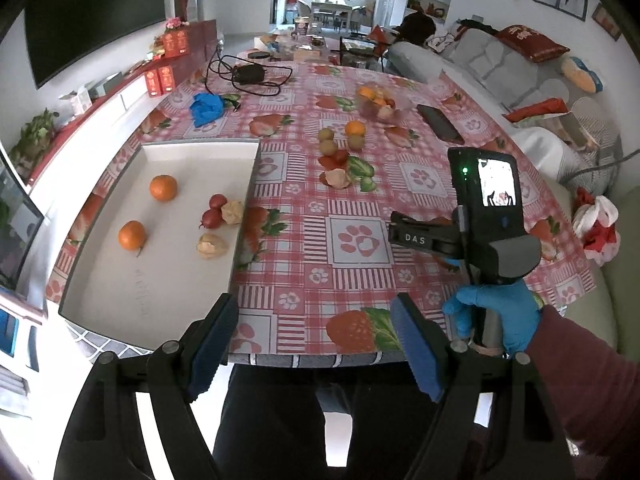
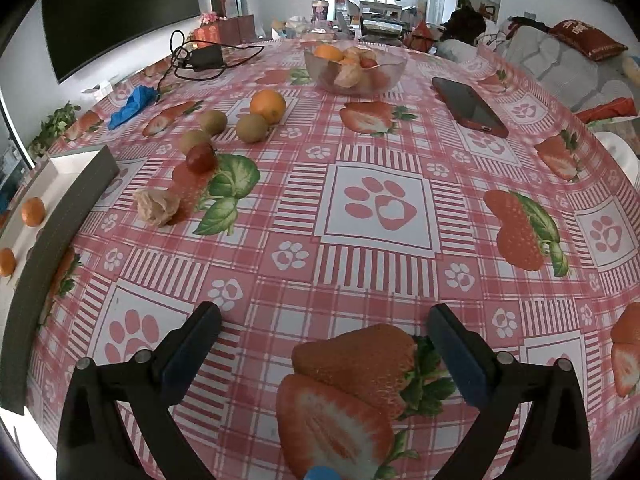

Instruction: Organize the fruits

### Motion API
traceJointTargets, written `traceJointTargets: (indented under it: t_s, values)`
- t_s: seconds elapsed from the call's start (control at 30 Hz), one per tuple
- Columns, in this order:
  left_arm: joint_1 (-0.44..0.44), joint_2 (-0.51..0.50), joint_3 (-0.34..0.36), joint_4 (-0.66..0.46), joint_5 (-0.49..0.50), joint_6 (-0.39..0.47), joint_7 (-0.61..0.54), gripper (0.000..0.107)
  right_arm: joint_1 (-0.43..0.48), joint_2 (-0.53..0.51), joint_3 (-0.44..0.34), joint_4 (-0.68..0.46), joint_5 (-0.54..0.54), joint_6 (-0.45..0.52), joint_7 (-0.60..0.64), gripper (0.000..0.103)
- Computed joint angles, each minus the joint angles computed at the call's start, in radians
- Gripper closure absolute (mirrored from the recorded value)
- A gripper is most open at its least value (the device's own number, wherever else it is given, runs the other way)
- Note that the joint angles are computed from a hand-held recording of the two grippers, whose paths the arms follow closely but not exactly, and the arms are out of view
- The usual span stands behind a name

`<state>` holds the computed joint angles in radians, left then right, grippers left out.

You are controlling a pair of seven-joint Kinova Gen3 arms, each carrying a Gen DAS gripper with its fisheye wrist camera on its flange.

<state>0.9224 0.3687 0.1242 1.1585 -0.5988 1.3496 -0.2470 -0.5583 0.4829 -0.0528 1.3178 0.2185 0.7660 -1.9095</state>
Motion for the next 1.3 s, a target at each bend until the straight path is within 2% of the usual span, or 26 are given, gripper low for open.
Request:
traceJointTargets:
  t_s: [0.77,1.0,1.13,1.3]
  values:
    - [-0.008,0.004,-0.002,0.003,0.018,-0.005,-0.012,0.026,-0.002,-0.003,0.002,0.008,0.003,-0.009,-0.005,0.0]
    - [-0.037,-0.046,-0.006,0.043,-0.004,-0.007,-0.012,0.026,-0.002,-0.004,0.002,0.01,0.004,-0.011,-0.006,0.0]
    - [-0.072,-0.098,-0.004,0.056,-0.05,0.044,-0.019,0.026,-0.002,-0.004,0.002,0.01,0.004,-0.011,-0.007,0.0]
    - [-0.111,-0.121,0.003,0.021,-0.136,0.159,-0.082,0.026,-0.002,-0.005,0.002,0.011,0.004,-0.011,-0.008,0.0]
